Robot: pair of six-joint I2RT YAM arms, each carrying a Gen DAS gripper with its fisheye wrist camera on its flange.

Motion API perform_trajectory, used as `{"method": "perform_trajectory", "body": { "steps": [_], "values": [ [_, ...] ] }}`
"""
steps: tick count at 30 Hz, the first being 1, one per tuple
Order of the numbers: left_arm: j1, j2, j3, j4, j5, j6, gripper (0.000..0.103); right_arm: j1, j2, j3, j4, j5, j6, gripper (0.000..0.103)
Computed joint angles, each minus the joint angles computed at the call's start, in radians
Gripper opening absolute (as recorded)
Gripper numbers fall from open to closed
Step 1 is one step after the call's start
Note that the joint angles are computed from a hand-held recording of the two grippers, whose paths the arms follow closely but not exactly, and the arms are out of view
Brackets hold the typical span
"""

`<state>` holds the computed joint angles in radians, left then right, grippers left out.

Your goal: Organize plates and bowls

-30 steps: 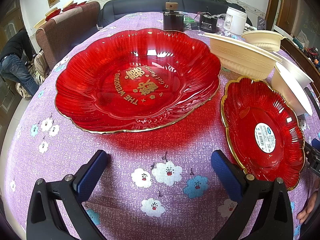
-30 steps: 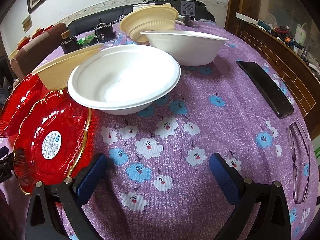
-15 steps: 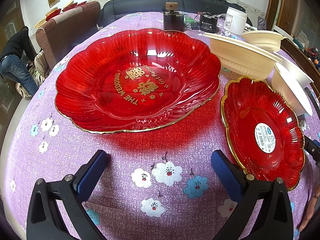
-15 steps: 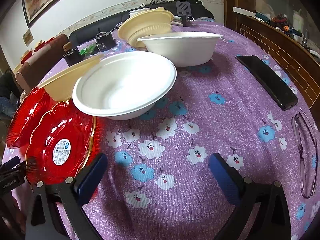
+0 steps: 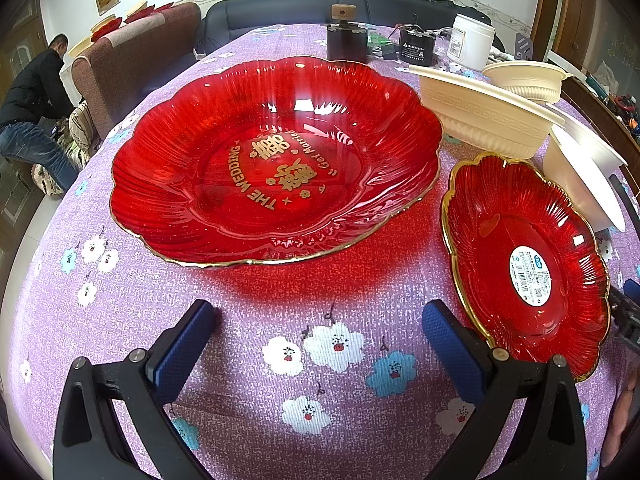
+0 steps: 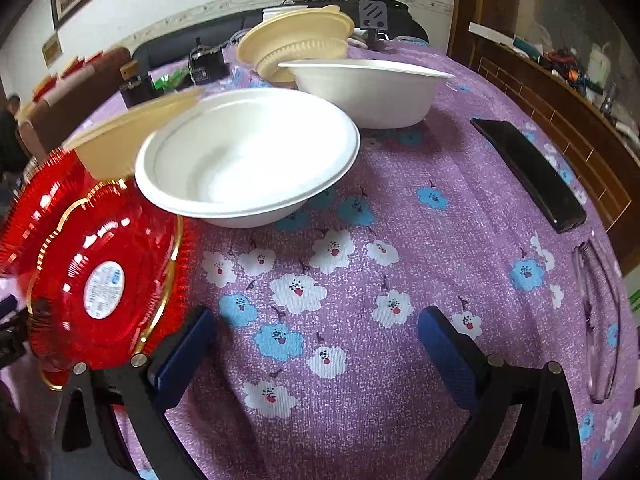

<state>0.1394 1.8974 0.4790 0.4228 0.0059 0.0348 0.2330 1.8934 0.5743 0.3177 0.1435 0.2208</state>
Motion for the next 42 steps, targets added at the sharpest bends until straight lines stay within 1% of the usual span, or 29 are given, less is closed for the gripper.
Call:
{"method": "perform_trajectory", "body": {
  "steps": [13, 17, 25, 37, 42],
  "values": [
    [-0.002, 0.002, 0.001, 0.0, 0.0, 0.001, 0.103, 0.005, 0.0, 0.001, -0.005, 0.016, 0.02, 0.102],
    [0.01, 0.0, 0.001, -0.01, 0.019, 0.025, 0.103, 0.007, 0.001, 0.001, -0.001, 0.018, 0.023, 0.102],
    [0.005, -0.004, -0.003, -0.006, 0.025, 0.033, 0.103, 0.007, 0.003, 0.002, 0.001, 0.017, 0.023, 0.102],
    [0.0, -0.003, -0.002, -0.001, 0.018, 0.028, 0.103, 0.007, 0.003, 0.002, 0.0, 0.018, 0.024, 0.102],
    [0.008, -0.022, -0.005, -0.03, 0.034, 0.051, 0.103, 0.004, 0.0, 0.001, 0.0, 0.008, 0.01, 0.102]
  ]
}}
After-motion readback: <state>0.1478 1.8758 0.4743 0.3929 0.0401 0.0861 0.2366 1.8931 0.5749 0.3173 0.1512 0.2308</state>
